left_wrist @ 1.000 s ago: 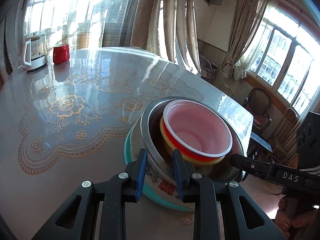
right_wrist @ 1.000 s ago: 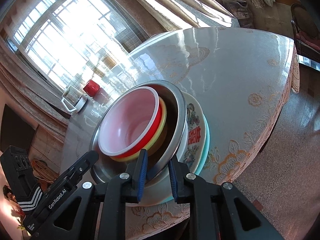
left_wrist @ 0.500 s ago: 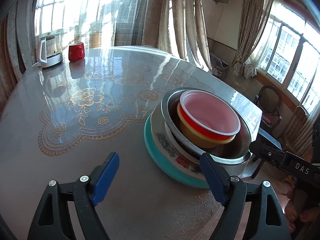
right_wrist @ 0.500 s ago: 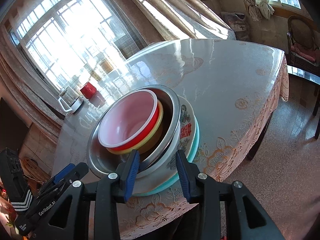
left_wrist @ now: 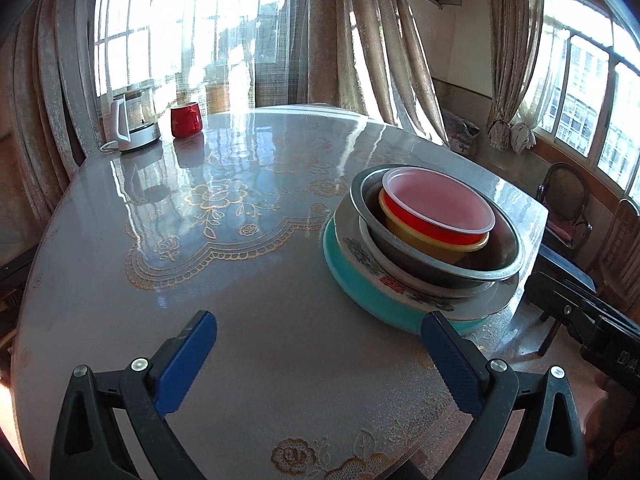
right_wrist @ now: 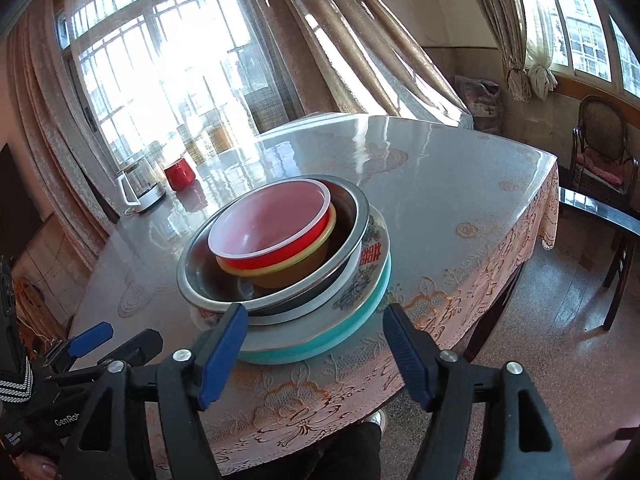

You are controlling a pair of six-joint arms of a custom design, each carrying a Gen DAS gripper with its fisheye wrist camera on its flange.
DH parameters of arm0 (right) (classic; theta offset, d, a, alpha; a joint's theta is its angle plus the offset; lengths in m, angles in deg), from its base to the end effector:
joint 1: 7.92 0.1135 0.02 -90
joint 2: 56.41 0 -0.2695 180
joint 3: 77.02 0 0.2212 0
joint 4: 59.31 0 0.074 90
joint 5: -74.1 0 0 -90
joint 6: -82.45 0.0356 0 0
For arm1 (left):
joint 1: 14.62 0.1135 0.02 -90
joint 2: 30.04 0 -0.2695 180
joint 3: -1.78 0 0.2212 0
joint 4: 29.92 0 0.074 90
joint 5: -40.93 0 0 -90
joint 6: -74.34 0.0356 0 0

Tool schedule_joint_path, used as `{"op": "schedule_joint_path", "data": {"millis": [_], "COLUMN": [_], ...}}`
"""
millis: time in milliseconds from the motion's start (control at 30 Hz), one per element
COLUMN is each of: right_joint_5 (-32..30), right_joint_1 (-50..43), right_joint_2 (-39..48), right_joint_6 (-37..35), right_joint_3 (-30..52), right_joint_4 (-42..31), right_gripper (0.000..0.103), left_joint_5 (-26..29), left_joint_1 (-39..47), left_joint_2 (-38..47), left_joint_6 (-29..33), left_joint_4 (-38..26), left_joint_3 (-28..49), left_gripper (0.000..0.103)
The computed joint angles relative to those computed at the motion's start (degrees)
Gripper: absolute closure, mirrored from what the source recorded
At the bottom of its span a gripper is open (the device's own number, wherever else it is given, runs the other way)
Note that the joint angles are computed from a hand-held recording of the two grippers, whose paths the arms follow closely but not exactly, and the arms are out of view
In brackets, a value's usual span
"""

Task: Organize plates and bowls

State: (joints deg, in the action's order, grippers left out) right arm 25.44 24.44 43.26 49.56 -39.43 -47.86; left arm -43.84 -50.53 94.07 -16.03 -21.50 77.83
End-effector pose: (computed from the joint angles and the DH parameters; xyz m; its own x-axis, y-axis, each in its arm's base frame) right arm 0.2092 0.1047 0.1058 -0.3949 0.4962 -0.7732 0.5223 0.8136 0.2554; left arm 0.3247 -0.2391 0.1023 -0.5208 0.3692 -0.7697 0.6376 0.7678 -0.0631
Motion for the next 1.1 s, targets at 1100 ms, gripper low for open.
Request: {"op": "schedule_joint_path", "data": {"millis": [1100], "right_joint_5": [5.9], "right_joint_1": [11.2], "right_joint_2": [6.9], "right_joint_6": [12.9], "right_joint_3": [6.8], "right_joint_4": [-13.0], "right_gripper": [0.020], "left_joint_5": [-2.9], "left_joint_1": [1.7], "left_joint_2": [-3.1], "left_joint_6": [-1.4], "left_joint_4": [7.9], "left_joint_3": [-11.6], "left_gripper": [0.000]}}
